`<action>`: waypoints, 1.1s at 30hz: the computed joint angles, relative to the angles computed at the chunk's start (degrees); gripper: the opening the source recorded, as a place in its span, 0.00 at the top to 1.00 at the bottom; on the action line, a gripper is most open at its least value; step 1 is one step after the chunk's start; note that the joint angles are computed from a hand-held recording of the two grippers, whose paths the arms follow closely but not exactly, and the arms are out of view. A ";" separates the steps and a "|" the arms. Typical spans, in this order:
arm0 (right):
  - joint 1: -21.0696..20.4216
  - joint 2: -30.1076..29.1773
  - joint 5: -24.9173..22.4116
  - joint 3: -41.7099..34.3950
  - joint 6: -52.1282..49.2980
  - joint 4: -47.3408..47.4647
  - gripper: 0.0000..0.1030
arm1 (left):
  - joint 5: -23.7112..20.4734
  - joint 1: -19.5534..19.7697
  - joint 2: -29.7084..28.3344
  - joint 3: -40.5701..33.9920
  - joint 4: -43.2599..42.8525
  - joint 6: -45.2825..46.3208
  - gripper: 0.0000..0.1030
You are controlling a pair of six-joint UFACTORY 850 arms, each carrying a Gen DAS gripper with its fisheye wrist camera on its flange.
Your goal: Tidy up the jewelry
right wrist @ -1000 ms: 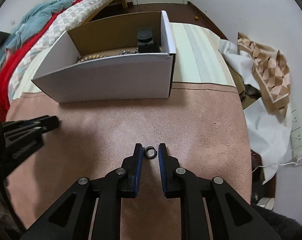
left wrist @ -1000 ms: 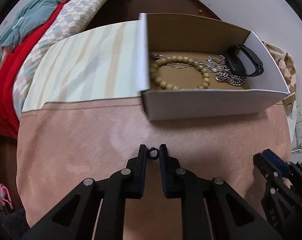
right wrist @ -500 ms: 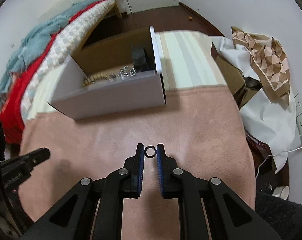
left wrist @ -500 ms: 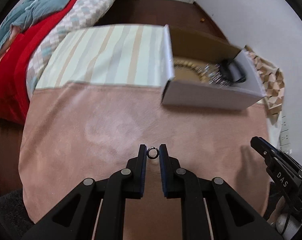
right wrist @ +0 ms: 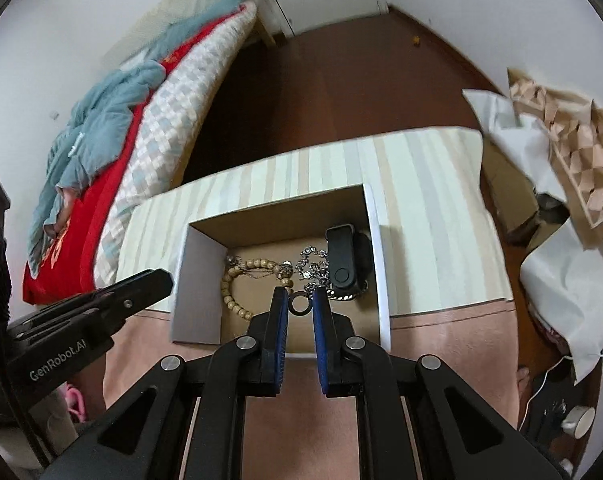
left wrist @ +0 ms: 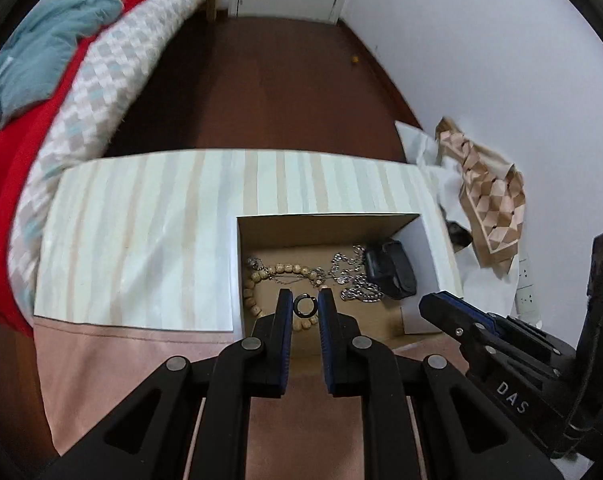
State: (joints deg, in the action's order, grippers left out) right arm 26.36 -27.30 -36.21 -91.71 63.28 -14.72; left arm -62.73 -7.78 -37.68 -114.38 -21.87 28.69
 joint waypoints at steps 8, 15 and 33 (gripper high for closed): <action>-1.81 -0.89 0.29 -0.34 -5.72 8.67 0.62 | -6.29 -0.46 -6.21 -8.69 2.96 -4.67 0.80; -0.28 0.85 -2.82 -0.05 -0.39 2.06 0.59 | 1.47 0.38 -1.06 -2.96 5.22 -5.10 0.40; 6.99 -2.36 -27.05 -8.08 4.47 -13.01 0.01 | 15.67 2.64 14.90 18.30 14.16 -9.42 0.03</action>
